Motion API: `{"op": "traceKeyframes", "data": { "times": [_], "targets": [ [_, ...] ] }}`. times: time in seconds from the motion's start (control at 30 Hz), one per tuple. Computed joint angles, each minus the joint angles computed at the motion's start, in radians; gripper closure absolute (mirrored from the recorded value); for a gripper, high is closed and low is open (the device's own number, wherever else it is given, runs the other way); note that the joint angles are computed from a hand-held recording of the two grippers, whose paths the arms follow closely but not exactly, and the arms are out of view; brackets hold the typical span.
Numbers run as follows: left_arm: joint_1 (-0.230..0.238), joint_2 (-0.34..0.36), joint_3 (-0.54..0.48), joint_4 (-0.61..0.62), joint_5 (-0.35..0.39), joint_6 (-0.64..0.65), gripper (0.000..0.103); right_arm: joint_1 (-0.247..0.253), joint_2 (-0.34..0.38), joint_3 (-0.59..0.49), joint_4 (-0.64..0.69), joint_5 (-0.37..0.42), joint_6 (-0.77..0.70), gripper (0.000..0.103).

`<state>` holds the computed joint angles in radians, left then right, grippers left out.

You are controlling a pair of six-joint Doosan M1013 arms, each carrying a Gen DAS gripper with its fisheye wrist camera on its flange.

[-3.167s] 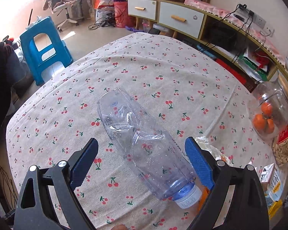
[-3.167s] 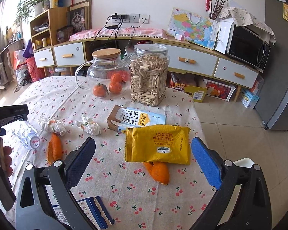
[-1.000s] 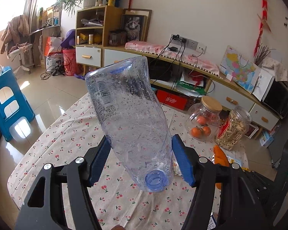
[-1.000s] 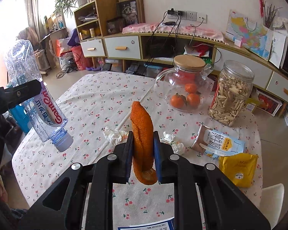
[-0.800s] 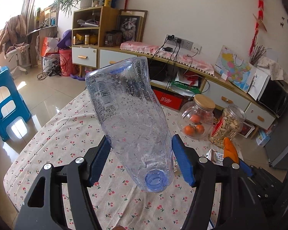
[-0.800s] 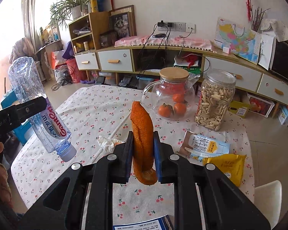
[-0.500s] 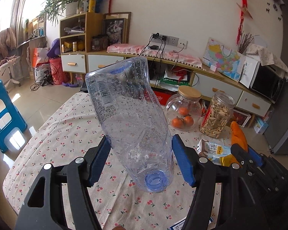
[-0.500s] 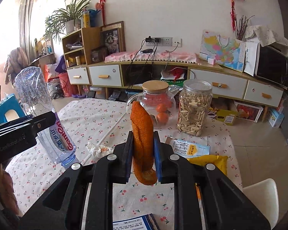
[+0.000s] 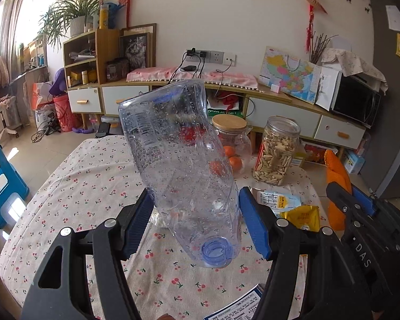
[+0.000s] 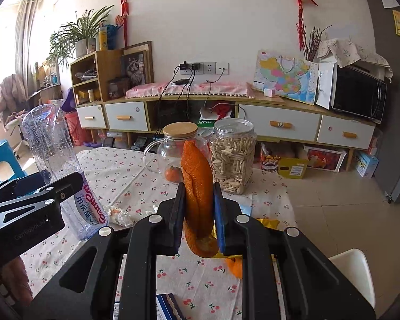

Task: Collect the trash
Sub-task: 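Carry the orange peel over the bin and release with the right gripper while the left holds the bottle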

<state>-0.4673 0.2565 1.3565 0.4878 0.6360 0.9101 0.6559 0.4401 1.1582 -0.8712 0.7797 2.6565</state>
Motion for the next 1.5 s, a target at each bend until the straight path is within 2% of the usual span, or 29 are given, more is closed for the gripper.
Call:
{"op": "traceKeyframes", "data": {
  "times": [0.17,0.4,0.63,0.93,1.23,1.27,1.3,1.33,1.4,1.5],
  "targets": [
    [-0.032,0.002,0.006,0.029,-0.018,-0.006,0.038,-0.003,-0.028,0.043,-0.026,0.02,0.025,0.084],
    [-0.074,0.0,0.013,0.01,-0.048,0.018,0.038,-0.014,-0.077,0.105,-0.079,0.049,0.094,0.084],
    [-0.114,0.004,0.011,0.049,-0.07,-0.007,0.038,-0.031,-0.135,0.178,-0.141,0.109,0.169,0.084],
    [-0.161,0.03,-0.027,-0.034,-0.052,0.041,0.038,-0.066,-0.194,0.254,-0.12,0.223,0.196,0.083],
    [-0.226,0.06,-0.063,-0.062,-0.035,0.096,0.038,-0.102,-0.245,0.306,-0.071,0.262,0.233,0.082],
    [-0.232,0.065,-0.069,-0.065,-0.031,0.104,0.038,-0.105,-0.249,0.309,-0.062,0.268,0.239,0.08],
    [-0.239,0.068,-0.073,-0.067,-0.027,0.109,0.038,-0.109,-0.253,0.311,-0.055,0.273,0.251,0.07],
    [-0.243,0.072,-0.078,-0.074,-0.024,0.121,0.038,-0.112,-0.258,0.316,-0.057,0.28,0.274,0.054],
    [-0.254,0.081,-0.089,-0.086,-0.016,0.144,0.038,-0.112,-0.27,0.329,-0.084,0.307,0.342,0.042],
    [-0.267,0.089,-0.098,-0.106,-0.012,0.183,0.038,-0.115,-0.291,0.349,-0.119,0.326,0.426,0.034]
  ]
}}
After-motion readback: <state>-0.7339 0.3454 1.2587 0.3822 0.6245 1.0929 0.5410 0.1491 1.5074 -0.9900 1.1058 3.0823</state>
